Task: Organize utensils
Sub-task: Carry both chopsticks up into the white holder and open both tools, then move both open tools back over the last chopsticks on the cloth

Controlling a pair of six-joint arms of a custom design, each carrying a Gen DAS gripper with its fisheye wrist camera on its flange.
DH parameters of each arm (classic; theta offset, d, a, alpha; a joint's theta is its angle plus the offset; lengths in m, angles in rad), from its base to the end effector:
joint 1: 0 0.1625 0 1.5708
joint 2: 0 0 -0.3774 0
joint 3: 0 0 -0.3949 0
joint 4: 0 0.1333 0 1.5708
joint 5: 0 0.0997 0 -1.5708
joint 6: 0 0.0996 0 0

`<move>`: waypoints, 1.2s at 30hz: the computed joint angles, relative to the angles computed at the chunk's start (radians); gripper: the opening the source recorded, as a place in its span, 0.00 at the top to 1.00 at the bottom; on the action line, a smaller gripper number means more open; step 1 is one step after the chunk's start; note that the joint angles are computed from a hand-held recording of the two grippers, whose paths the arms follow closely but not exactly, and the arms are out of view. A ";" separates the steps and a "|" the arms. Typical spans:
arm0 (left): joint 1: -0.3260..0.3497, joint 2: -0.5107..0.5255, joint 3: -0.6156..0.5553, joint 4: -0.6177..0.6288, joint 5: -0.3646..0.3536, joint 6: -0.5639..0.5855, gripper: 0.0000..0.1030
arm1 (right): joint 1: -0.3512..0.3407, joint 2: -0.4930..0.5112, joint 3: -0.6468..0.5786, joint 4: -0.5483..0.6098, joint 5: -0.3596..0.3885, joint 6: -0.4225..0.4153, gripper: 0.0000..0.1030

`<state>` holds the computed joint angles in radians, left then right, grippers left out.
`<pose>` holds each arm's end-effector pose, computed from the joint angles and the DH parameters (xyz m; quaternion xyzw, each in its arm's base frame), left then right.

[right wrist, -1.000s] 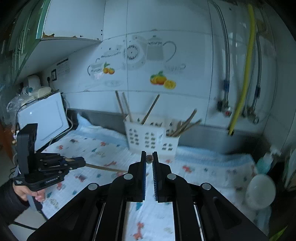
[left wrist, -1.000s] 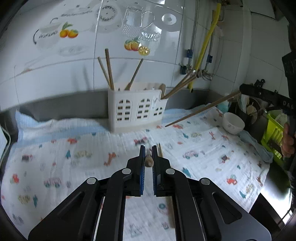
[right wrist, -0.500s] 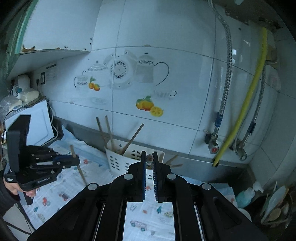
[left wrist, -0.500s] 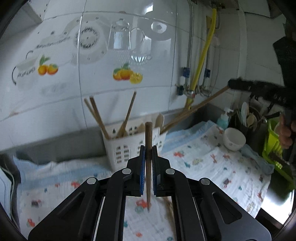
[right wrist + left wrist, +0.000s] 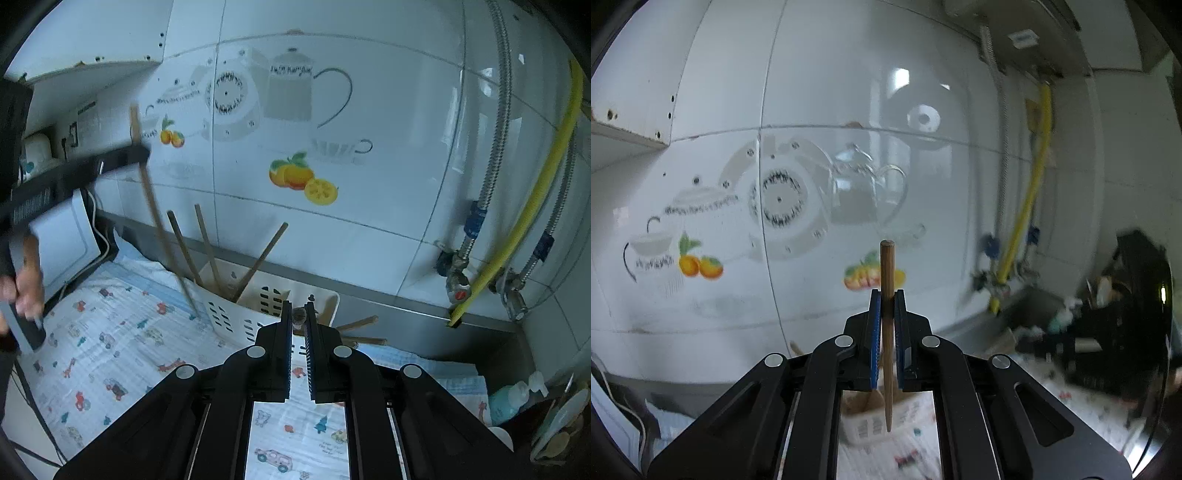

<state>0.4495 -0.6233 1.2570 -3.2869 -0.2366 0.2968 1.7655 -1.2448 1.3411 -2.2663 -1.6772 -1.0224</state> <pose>-0.5233 -0.5080 0.2261 0.1965 0.7186 -0.5833 0.3237 0.2466 -0.6161 0.4565 0.5326 -0.7918 0.2494 0.1650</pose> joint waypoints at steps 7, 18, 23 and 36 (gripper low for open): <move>0.042 0.134 -0.226 -0.224 0.011 0.319 0.95 | -0.008 0.031 -0.021 0.004 -0.006 -0.002 0.94; 0.100 0.057 -0.079 0.039 0.009 -0.044 0.95 | -0.019 0.058 -0.034 0.013 -0.015 0.003 0.94; 0.113 0.035 -0.045 0.109 0.005 -0.134 0.93 | -0.021 0.064 -0.036 0.012 -0.008 0.015 0.93; 0.046 0.011 0.020 0.023 0.031 -0.082 0.74 | -0.033 -0.042 0.054 -0.015 0.051 -0.004 0.82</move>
